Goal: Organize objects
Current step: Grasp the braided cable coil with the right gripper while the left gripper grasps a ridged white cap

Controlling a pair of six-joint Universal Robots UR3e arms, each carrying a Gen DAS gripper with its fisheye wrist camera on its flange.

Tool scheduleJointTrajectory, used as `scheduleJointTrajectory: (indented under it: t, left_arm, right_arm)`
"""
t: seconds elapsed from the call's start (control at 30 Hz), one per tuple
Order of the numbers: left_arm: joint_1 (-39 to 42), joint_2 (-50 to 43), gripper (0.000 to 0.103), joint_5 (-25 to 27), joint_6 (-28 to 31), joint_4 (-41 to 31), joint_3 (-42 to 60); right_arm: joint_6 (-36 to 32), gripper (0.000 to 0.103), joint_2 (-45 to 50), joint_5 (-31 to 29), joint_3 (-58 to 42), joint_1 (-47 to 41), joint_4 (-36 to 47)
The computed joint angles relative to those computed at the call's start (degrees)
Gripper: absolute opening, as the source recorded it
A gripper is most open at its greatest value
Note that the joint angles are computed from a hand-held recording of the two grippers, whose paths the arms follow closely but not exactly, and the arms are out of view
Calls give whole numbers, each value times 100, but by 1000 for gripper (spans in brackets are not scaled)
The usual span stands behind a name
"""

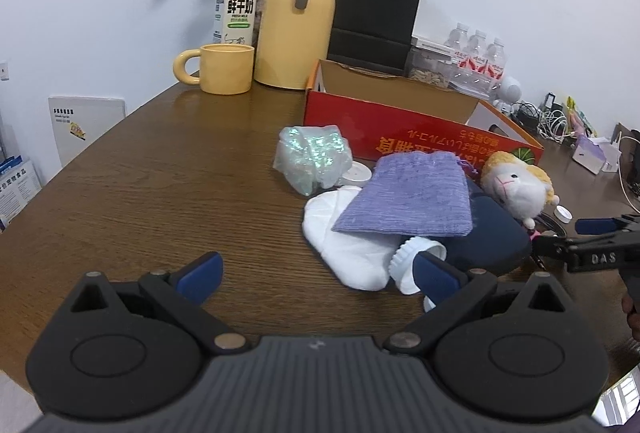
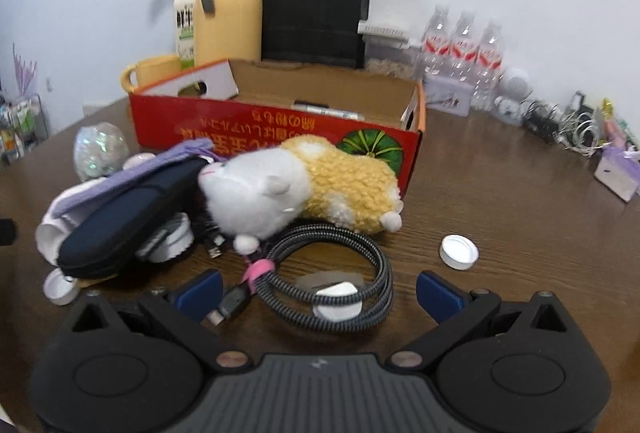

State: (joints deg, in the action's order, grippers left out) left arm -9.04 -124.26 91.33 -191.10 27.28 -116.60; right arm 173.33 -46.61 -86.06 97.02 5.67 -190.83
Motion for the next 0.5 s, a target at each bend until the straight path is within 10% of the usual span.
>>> scheduleJointTrajectory:
  t: [0.2, 0.5]
  left_arm:
    - [-7, -11, 103, -12, 2, -29, 33]
    - [-169, -138, 103, -60, 90, -178, 231]
  right_arm:
    - [195, 103, 350, 167, -805, -47, 840]
    - [205, 93, 503, 218, -474, -68, -38]
